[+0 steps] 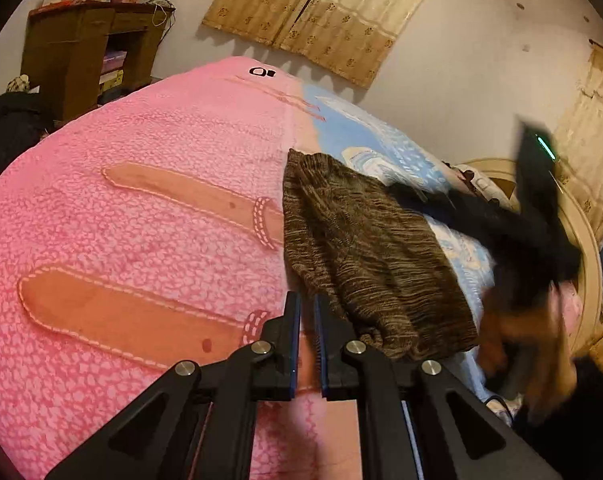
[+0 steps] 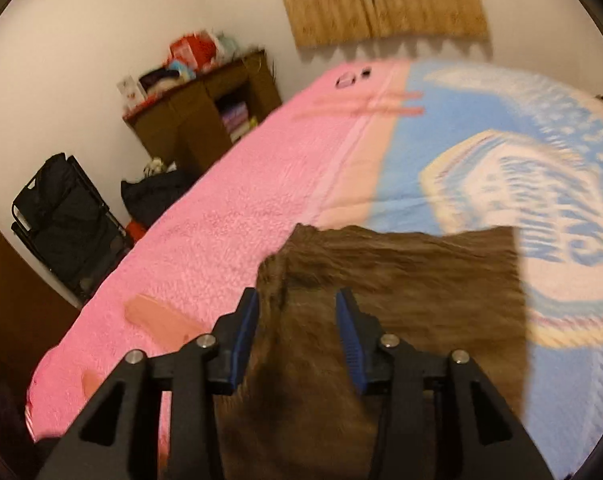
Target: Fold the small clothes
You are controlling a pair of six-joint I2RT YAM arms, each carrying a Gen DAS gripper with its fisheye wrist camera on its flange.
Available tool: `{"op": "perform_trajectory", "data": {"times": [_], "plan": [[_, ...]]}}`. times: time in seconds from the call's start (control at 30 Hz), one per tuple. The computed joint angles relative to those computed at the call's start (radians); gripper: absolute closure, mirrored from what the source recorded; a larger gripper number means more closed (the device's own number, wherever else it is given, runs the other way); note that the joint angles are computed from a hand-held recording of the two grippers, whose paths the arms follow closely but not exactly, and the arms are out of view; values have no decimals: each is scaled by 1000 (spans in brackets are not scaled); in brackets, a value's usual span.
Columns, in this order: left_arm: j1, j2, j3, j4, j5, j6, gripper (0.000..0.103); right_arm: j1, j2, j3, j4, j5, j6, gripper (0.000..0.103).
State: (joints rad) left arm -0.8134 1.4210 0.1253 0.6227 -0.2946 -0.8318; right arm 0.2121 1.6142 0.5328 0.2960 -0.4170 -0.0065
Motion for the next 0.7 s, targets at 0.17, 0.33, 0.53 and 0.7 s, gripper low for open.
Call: {"op": "perform_trajectory", "data": {"times": [0.17, 0.33, 0.53, 0.7], "plan": [[-59, -32, -6, 18, -39, -10, 96, -180, -322, -306, -65, -94, -171, 51], [-129, -3, 17, 77, -21, 2, 96, -353, -614, -453, -223, -170, -318, 31], [-97, 200, 153, 65, 86, 9, 96, -581, -219, -326, -169, -325, -326, 29], [-71, 370, 119, 251, 144, -76, 96, -605, 21, -227, -133, -381, -287, 42]]}}
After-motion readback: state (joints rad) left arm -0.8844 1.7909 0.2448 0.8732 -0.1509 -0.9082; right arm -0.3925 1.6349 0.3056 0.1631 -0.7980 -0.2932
